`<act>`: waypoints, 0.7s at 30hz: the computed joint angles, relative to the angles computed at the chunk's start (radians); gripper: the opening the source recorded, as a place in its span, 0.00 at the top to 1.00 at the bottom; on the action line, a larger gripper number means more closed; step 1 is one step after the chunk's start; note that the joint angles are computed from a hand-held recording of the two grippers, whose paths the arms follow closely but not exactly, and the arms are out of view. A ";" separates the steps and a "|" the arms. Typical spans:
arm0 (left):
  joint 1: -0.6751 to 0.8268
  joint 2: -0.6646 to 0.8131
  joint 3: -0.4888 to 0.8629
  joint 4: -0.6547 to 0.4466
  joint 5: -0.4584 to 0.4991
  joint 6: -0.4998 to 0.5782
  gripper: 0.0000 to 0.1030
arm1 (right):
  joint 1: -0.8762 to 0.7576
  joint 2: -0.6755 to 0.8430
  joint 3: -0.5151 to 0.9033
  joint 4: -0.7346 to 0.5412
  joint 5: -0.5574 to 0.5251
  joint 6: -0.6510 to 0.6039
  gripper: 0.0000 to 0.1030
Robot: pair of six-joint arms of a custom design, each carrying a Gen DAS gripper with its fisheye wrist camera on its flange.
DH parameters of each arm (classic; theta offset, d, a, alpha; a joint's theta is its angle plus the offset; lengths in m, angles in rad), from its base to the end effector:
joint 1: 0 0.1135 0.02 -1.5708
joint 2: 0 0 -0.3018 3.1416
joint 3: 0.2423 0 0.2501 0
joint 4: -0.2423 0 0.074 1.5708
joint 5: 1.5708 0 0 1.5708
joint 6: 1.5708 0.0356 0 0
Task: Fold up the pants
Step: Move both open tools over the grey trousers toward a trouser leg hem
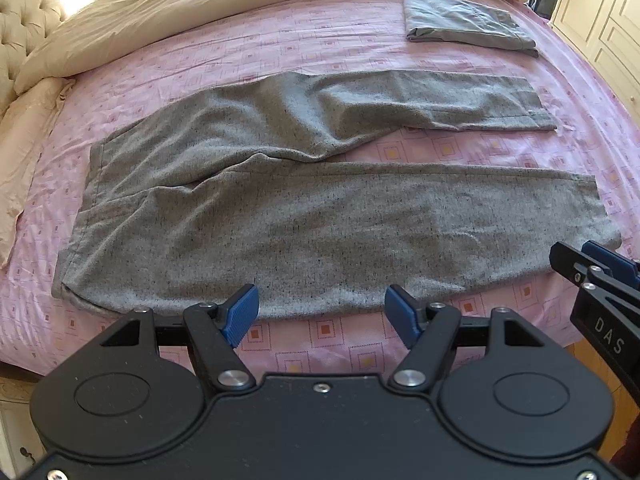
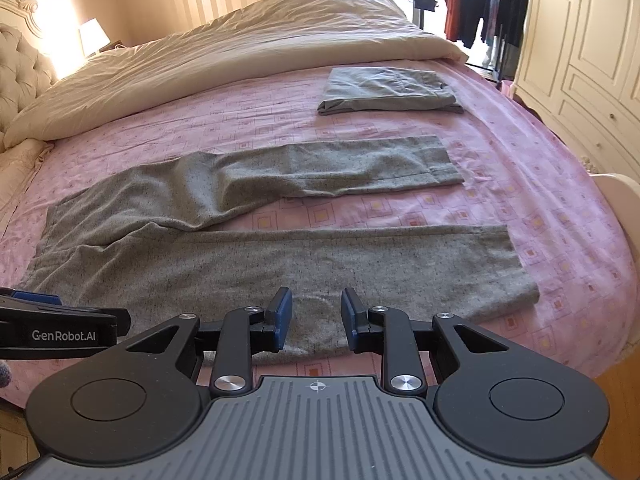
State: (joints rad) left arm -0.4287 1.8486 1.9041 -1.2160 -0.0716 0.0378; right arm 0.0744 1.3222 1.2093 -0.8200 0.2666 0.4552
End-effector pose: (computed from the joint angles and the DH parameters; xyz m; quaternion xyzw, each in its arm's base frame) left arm 0.3517 -0.1579 0.3767 0.2191 0.9536 -0.0052 0.2065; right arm 0.2583 0.0098 0.3513 0.2190 0.9162 -0.0405 0.3330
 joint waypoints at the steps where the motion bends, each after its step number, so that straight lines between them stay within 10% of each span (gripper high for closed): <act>1: 0.000 -0.001 -0.001 -0.002 -0.001 0.003 0.30 | 0.002 0.005 0.004 -0.006 0.007 0.005 0.74; 8: 0.014 0.003 0.008 -0.014 -0.007 0.015 0.30 | 0.075 0.089 0.079 -0.107 0.160 0.053 0.74; 21: 0.050 0.151 0.175 -0.081 0.000 0.026 0.36 | 0.063 0.245 0.192 -0.129 0.069 0.049 0.74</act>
State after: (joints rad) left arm -0.3785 1.9994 2.0796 -1.2967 -0.0715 0.0635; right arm 0.1374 1.5675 1.4010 -0.9493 0.3354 0.5037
